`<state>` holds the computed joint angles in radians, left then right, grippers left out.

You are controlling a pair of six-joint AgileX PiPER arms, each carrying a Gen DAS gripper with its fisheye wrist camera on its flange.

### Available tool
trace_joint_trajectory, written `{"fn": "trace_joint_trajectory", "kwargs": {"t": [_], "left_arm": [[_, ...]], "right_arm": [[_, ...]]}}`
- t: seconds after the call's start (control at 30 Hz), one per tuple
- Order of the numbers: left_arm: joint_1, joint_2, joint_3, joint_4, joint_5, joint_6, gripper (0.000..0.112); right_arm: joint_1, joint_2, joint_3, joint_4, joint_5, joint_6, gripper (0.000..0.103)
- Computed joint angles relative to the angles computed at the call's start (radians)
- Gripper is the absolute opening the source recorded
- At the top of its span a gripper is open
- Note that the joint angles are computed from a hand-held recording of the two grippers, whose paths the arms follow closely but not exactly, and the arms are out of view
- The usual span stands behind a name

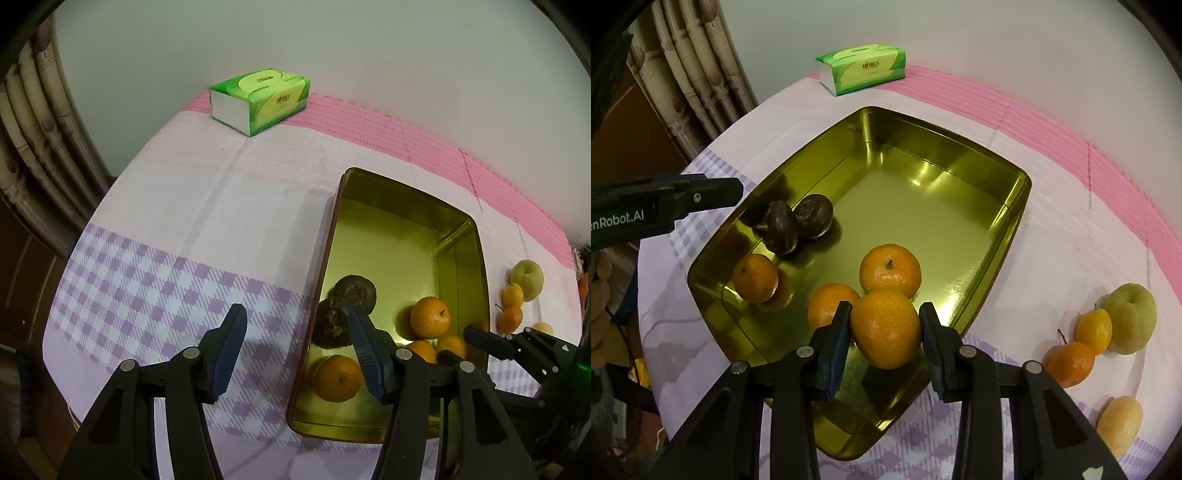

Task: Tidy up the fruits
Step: 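Lower the orange in the right tool into the gold tray and open it, then grasp another small orange with the right tool while the left tool withdraws from the tray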

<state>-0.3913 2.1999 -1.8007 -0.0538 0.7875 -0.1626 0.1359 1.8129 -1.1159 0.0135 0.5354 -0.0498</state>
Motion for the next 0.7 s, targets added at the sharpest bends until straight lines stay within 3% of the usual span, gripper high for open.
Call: {"fn": "trace_joint_trajectory", "kwargs": {"t": [0.1,0.7], "left_arm": [[0.003,0.0,-0.001,-0.004,0.001,0.005,0.058],[-0.015,0.01,-0.006,0.012,0.008,0.001,0.059]], "right_arm": [[0.046,0.062,-0.059,-0.037,-0.003,0.078,0.035],[0.06,0.084,-0.07,-0.003,-0.019,0.074,0.035]]}}
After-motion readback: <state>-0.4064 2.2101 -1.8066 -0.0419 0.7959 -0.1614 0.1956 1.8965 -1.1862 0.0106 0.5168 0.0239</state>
